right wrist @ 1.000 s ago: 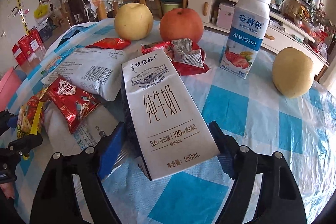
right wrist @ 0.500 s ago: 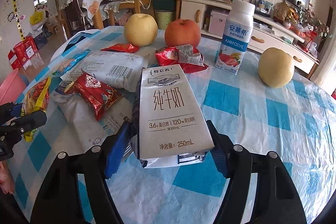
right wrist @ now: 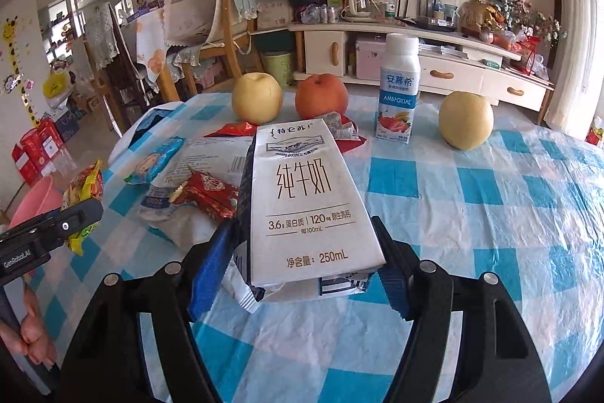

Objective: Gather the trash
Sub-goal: 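Carry the chip bag and carton over the pink bucket and open both tools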

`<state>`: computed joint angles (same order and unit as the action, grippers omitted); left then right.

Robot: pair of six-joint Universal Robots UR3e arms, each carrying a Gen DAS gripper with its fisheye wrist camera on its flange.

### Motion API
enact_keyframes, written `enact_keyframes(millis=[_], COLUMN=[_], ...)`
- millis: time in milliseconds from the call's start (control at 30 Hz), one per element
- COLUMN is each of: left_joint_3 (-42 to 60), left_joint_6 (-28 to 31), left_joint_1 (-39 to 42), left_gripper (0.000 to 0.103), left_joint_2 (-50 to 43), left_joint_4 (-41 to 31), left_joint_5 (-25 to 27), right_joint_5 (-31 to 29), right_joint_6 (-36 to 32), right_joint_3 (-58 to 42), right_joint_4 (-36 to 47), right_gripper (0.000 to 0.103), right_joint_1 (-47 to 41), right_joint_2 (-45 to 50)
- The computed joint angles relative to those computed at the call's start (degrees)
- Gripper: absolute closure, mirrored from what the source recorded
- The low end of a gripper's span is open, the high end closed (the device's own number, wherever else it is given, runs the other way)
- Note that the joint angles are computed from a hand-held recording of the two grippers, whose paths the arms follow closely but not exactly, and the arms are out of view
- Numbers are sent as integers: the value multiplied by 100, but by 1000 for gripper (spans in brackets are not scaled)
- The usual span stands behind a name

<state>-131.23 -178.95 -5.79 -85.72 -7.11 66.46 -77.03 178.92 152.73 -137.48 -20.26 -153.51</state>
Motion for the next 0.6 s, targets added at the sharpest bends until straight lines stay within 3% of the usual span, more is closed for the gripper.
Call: enact_keyframes(millis=[200,333,600], left_joint_3=[-230,-363,-491], left_joint_6=[-57,-130,-323], left_joint_1=[578,1005,2244], left_gripper=[44,44,44], left_joint_2=[460,798,1359], left_joint_4=[-70,-154,-545], left_joint_5=[-240,-371,-702], right_joint_5=[-954,-1700,-2265], right_joint_6=[1245,1945,2484], right_joint_3=[-226,-721,-2329], right_joint_4=[-1560,-2631,-3520], right_gripper=[32,32,32], right_joint_1=[1812,3188,4898], right_joint_2=[1534,3039,5409])
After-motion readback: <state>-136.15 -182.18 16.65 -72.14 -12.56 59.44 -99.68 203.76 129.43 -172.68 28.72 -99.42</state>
